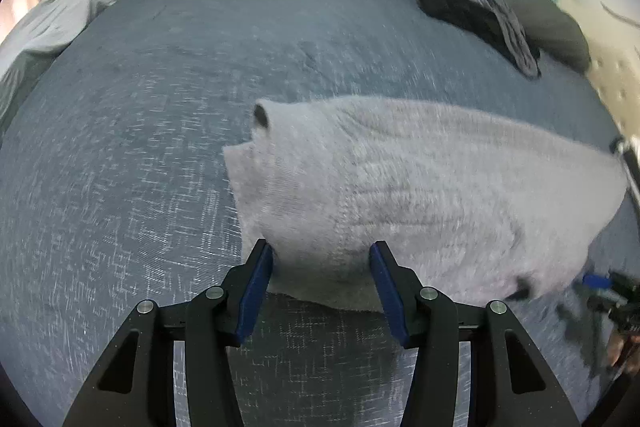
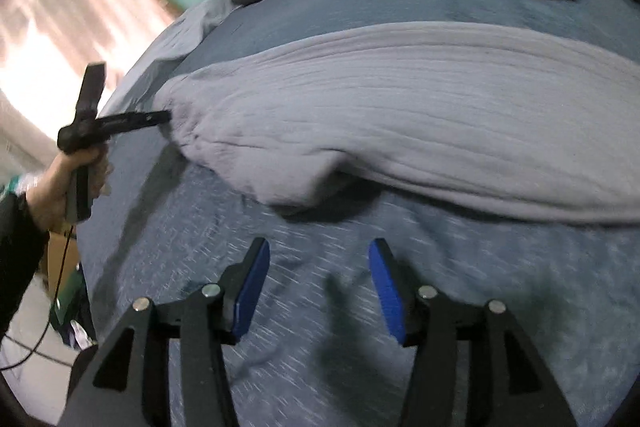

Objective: Fold clothes

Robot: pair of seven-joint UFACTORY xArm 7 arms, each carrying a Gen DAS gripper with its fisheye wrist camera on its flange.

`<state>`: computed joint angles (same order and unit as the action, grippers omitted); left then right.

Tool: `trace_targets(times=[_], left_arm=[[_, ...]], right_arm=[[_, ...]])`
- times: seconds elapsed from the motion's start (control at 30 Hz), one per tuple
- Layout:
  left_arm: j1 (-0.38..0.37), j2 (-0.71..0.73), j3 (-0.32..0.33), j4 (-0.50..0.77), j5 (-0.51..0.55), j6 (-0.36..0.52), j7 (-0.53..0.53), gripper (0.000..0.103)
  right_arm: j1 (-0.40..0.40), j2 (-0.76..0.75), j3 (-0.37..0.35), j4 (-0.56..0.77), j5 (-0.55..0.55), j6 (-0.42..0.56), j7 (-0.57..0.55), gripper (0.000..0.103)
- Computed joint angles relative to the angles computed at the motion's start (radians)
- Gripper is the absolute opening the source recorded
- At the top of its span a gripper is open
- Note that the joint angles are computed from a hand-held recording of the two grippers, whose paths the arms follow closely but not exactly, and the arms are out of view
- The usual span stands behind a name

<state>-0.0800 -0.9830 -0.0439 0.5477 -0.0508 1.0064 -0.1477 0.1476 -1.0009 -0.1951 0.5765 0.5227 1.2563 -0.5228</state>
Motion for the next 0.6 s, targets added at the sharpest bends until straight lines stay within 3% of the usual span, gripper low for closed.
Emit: trace_targets(times=[0.03, 0.1, 0.27, 0.3, 0.33, 0.4, 0.5, 0.6], left_arm=[[-0.007, -0.002, 0.003, -0.002, -0.004, 0.002, 0.006, 0.051], [-0.014, -0.010, 0.010, -0.012, -0.011, -0.003, 0.015, 0.033], [-0.020, -0.030, 0.031, -0.030, -0.026, -0.011, 0.044, 0.021], [-0.020, -0.028, 0.033, -0.029, -0.028, -0.011, 0.049, 0.020], [-0.019, -0.028, 0.033, -0.028, -0.029, -0.010, 0.053, 0.020], [-0.016, -0.027, 0.033, -0.025, -0.030, -0.008, 0.061, 0.019], [-0.010, -0.020, 0.025, -0.014, -0.025, 0.004, 0.063, 0.017], [-0.002, -0.004, 0.027, -0.004, -0.021, 0.005, 0.065, 0.015]], right_arm=[[0.008, 0.014, 0.018, -0.001, 0.010, -0.018, 0.004, 0.053], [0.026, 0.048, 0.037, 0.000, 0.032, -0.052, 0.012, 0.053], [0.069, 0.064, 0.063, -0.019, 0.071, -0.113, 0.008, 0.052], [0.078, 0.064, 0.068, -0.023, 0.077, -0.131, 0.001, 0.046], [0.086, 0.065, 0.073, -0.027, 0.079, -0.149, -0.004, 0.028], [0.096, 0.070, 0.085, -0.029, 0.072, -0.179, -0.008, 0.012], [0.103, 0.075, 0.045, -0.014, 0.069, -0.153, -0.007, 0.007], [0.105, 0.081, -0.018, 0.021, 0.070, -0.068, -0.033, 0.005]])
